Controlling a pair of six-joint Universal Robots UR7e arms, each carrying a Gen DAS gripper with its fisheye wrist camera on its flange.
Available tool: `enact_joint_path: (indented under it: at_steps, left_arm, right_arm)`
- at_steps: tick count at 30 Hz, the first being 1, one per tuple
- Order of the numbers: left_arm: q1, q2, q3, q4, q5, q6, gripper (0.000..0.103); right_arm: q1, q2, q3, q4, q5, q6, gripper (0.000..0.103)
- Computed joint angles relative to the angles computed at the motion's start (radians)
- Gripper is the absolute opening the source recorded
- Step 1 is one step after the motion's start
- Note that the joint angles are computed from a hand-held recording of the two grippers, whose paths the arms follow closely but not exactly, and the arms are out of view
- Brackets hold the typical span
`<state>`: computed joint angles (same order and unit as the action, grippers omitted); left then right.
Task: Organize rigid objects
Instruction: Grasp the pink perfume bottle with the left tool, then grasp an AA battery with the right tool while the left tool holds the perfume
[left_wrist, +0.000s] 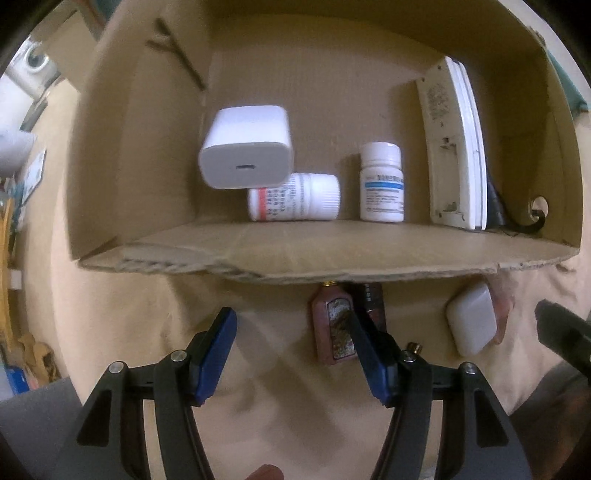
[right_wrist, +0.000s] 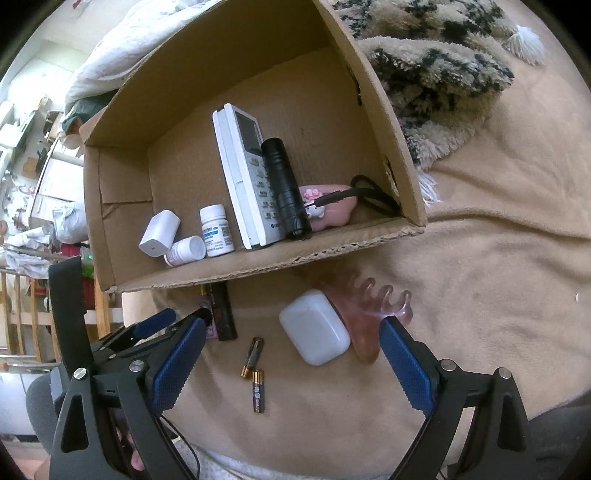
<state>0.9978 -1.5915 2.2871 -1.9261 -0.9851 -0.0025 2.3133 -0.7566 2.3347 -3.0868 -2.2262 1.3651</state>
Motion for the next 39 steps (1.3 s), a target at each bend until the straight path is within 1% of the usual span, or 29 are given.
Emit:
enact_joint_path:
  at_steps: [5,6,7,8,9,10,12,13,14,15,16,18,19,21,22,24,25,26,27,28,30,32,33,34,35,39]
  left_arm:
    - [-0.006,0.026,0.009,-0.016,0.000,-0.004,0.060]
    - [-0.007,0.029,0.013,-0.023,0.006,0.000,0.058]
    - [-0.014,0.034,0.016,-0.031,0.007,0.002,0.047]
    - [-0.019,0.031,0.023,-0.040,0.013,0.011,0.032]
    - [-0.026,0.026,0.032,-0.047,0.020,0.022,0.025]
    - [-0.027,0.025,0.033,-0.051,0.027,0.027,0.023]
    - [-0.015,0.030,0.018,-0.043,0.019,0.019,0.023]
    - [-0.008,0.028,0.010,-0.040,0.026,0.013,0.023]
    - [0.000,0.029,-0.001,-0.038,0.036,0.006,0.023]
    - [0.005,0.030,-0.012,-0.033,0.044,-0.007,0.023]
    - [0.010,0.028,-0.022,-0.028,0.051,-0.019,0.023]
    - [0.021,0.020,-0.047,-0.006,0.051,-0.047,0.023]
    - [0.025,0.014,-0.054,0.007,0.045,-0.058,0.023]
    - [0.032,0.009,-0.069,0.018,0.042,-0.067,0.023]
    - [0.034,0.008,-0.074,0.019,0.044,-0.066,0.023]
    - [0.044,0.011,-0.089,0.021,0.046,-0.062,0.023]
    - [0.043,-0.002,-0.085,0.030,0.045,-0.066,0.023]
    - [0.043,-0.009,-0.070,0.022,0.045,-0.069,0.023]
    - [0.046,-0.002,-0.079,0.020,0.047,-0.069,0.023]
    - [0.051,-0.025,-0.074,0.034,0.047,-0.066,0.023]
    - [0.055,-0.018,-0.084,0.035,0.047,-0.066,0.023]
    - [0.043,-0.019,-0.080,0.041,0.042,-0.078,0.023]
    - [0.035,-0.024,-0.073,0.042,0.041,-0.085,0.023]
    - [0.033,-0.028,-0.072,0.043,0.043,-0.081,0.023]
    - [0.030,-0.031,-0.067,0.040,0.043,-0.078,0.023]
    - [0.023,-0.051,-0.050,0.043,0.048,-0.073,0.023]
  right_arm:
    - [-0.004,0.012,-0.014,0.022,0.008,-0.009,0.100]
    - [-0.005,0.014,-0.016,0.023,0.009,-0.013,0.100]
    - [-0.006,0.019,-0.018,0.016,0.011,-0.021,0.100]
    - [-0.007,0.023,-0.019,0.004,0.015,-0.036,0.100]
    - [-0.007,0.027,-0.021,-0.009,0.021,-0.056,0.100]
    - [-0.010,0.032,-0.025,-0.021,0.032,-0.084,0.100]
    - [-0.012,0.047,-0.048,-0.022,0.060,-0.166,0.100]
    - [-0.009,0.054,-0.069,0.009,0.066,-0.202,0.100]
    - [-0.007,0.060,-0.091,0.049,0.072,-0.240,0.098]
    - [-0.008,0.070,-0.119,0.102,0.084,-0.288,0.091]
    - [-0.011,0.079,-0.145,0.153,0.096,-0.327,0.087]
    - [-0.019,0.103,-0.197,0.252,0.119,-0.406,0.085]
    - [-0.023,0.117,-0.225,0.302,0.129,-0.447,0.082]
    - [-0.027,0.144,-0.275,0.385,0.132,-0.521,0.077]
    - [-0.031,0.159,-0.299,0.422,0.134,-0.564,0.077]
    - [-0.037,0.183,-0.331,0.453,0.140,-0.636,0.073]
    - [-0.041,0.194,-0.344,0.471,0.141,-0.659,0.072]
    - [-0.045,0.205,-0.355,0.484,0.140,-0.676,0.072]
    - [-0.049,0.213,-0.362,0.490,0.142,-0.686,0.071]
    - [-0.051,0.221,-0.370,0.500,0.141,-0.691,0.069]
    - [-0.047,0.233,-0.382,0.510,0.127,-0.700,0.069]
    - [-0.037,0.241,-0.391,0.515,0.111,-0.716,0.065]
    - [-0.034,0.243,-0.391,0.509,0.109,-0.721,0.060]
    - [-0.026,0.247,-0.394,0.504,0.109,-0.721,0.051]
    - [-0.022,0.247,-0.396,0.502,0.103,-0.722,0.045]
    - [-0.008,0.244,-0.400,0.496,0.098,-0.704,0.045]
